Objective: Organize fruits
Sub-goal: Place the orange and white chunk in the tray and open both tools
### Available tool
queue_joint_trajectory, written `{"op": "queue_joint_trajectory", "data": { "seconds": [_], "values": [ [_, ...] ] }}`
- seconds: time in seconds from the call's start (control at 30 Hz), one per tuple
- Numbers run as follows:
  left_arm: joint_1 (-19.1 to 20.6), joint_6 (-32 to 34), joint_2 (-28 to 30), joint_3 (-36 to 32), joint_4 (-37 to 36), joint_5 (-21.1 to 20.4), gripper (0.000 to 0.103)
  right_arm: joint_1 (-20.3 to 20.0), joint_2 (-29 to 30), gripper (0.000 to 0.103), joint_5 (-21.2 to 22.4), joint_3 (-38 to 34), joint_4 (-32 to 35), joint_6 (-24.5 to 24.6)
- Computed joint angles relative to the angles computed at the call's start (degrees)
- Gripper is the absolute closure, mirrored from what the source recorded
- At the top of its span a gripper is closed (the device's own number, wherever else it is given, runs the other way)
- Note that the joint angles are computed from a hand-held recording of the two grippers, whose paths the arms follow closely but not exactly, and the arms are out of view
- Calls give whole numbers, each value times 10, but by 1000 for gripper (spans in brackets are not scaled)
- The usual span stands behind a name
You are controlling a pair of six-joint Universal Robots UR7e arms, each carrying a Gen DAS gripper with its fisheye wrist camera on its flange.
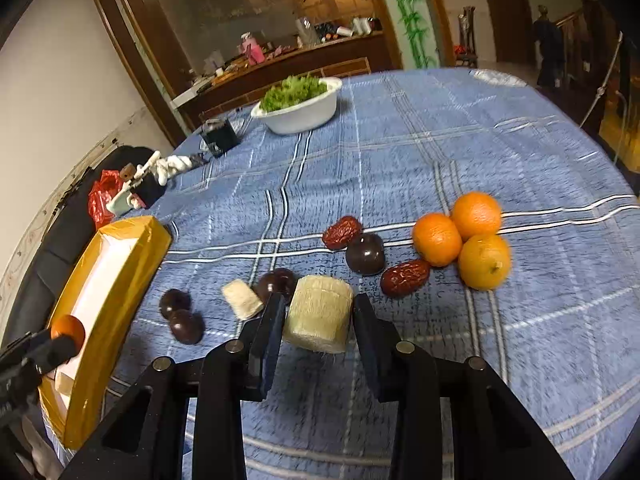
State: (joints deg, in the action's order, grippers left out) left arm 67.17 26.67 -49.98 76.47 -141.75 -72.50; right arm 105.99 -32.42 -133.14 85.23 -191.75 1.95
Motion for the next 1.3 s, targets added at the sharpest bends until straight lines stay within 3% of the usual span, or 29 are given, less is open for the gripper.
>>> {"op": "queue_joint_trajectory", "data": {
  "seconds": [0.13, 0.27, 0.5, 0.83, 0.87, 0.9, 0.93, 0.97, 1.03, 1.2, 1.3],
  "values": [
    [20, -1, -11, -27, -11, 13, 70, 29, -2, 65, 7, 0, -15, -7],
    [45, -18, 3, -86, -1, 44, 70, 59, 20, 65, 46, -49, 38, -15],
    [79, -44, 40, -182, 57, 69, 70, 78, 124, 64, 150, -223, 227, -4],
    [106, -88, 70, -256, 133, 56, 69, 77, 294, 62, 156, -501, 463, 12],
    [107, -96, 70, -259, 140, 54, 64, 79, 304, 61, 147, -517, 468, 10],
    [110, -109, 68, -262, 148, 47, 58, 82, 308, 60, 144, -520, 458, 3],
    [112, -116, 65, -261, 149, 42, 48, 80, 300, 52, 163, -508, 454, 4],
    [112, -118, 56, -251, 138, 38, 44, 78, 293, 46, 179, -499, 448, 8],
    [109, -118, 40, -226, 117, 37, 42, 83, 276, 44, 173, -467, 414, 8],
    [99, -134, -9, -156, 74, 16, 32, 87, 171, 45, 161, -265, 242, 13],
    [89, -132, -35, -112, 49, -9, 28, 88, 109, 43, 114, -138, 125, 28]
  ]
}}
